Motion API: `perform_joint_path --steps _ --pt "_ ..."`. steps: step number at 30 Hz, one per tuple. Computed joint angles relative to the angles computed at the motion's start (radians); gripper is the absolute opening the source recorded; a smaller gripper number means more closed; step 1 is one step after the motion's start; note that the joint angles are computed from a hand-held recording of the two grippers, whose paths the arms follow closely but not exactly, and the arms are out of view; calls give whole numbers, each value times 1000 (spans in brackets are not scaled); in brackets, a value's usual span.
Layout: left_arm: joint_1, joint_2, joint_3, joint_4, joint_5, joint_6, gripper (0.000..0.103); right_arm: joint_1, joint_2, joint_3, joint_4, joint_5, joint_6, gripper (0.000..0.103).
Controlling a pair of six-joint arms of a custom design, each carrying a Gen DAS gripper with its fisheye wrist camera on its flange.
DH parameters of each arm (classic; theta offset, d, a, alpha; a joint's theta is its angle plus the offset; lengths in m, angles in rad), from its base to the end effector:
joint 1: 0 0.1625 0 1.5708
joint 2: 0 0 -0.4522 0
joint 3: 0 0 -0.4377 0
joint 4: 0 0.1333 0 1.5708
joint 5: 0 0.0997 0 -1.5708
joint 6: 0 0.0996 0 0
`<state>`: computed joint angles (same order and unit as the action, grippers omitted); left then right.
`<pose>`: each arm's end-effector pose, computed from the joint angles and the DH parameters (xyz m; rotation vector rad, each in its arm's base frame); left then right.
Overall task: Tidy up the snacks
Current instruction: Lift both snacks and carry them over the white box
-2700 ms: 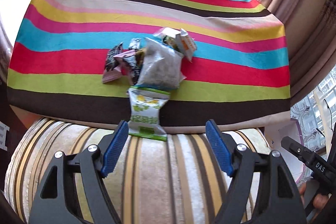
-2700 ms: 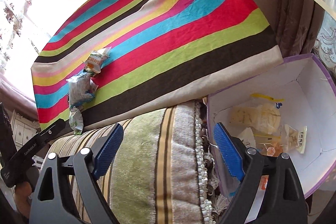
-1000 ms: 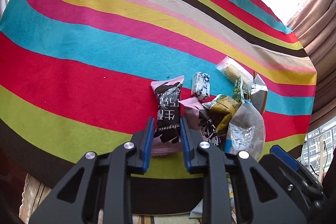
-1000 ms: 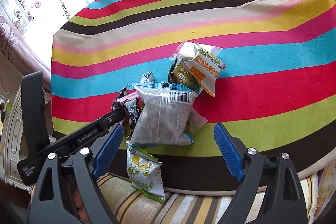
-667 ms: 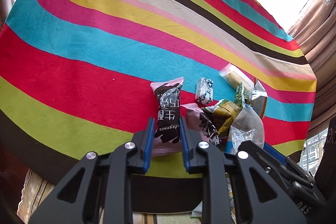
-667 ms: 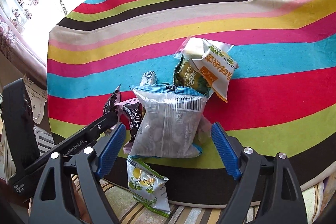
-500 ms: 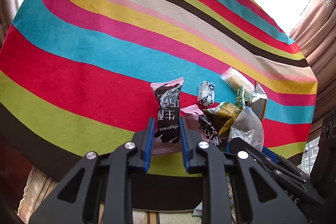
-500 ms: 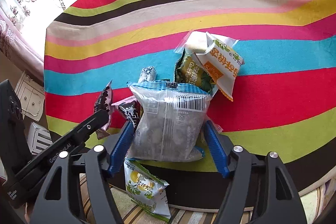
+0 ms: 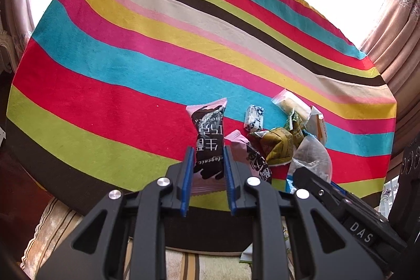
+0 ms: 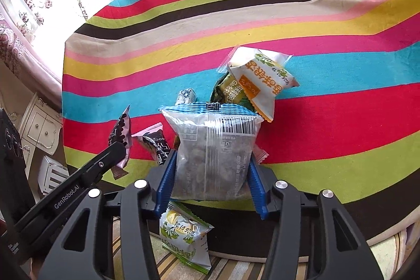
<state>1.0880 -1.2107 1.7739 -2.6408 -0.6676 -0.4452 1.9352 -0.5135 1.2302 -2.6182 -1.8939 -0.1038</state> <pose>-0.1128 -0.6708 0.3465 -0.2498 2.3443 -1.0495 0.3975 -0.7569 0.0402 0.5793 -2.7595 0.5261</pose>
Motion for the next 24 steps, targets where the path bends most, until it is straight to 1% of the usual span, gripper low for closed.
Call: perform_joint_path --steps 7,24 --pt "-24 -2 19 -37 48 14 21 -12 -41 54 -57 24 21 50" --pt "-83 -14 57 -11 74 -11 20 -41 -140 173 -134 49 55 50"
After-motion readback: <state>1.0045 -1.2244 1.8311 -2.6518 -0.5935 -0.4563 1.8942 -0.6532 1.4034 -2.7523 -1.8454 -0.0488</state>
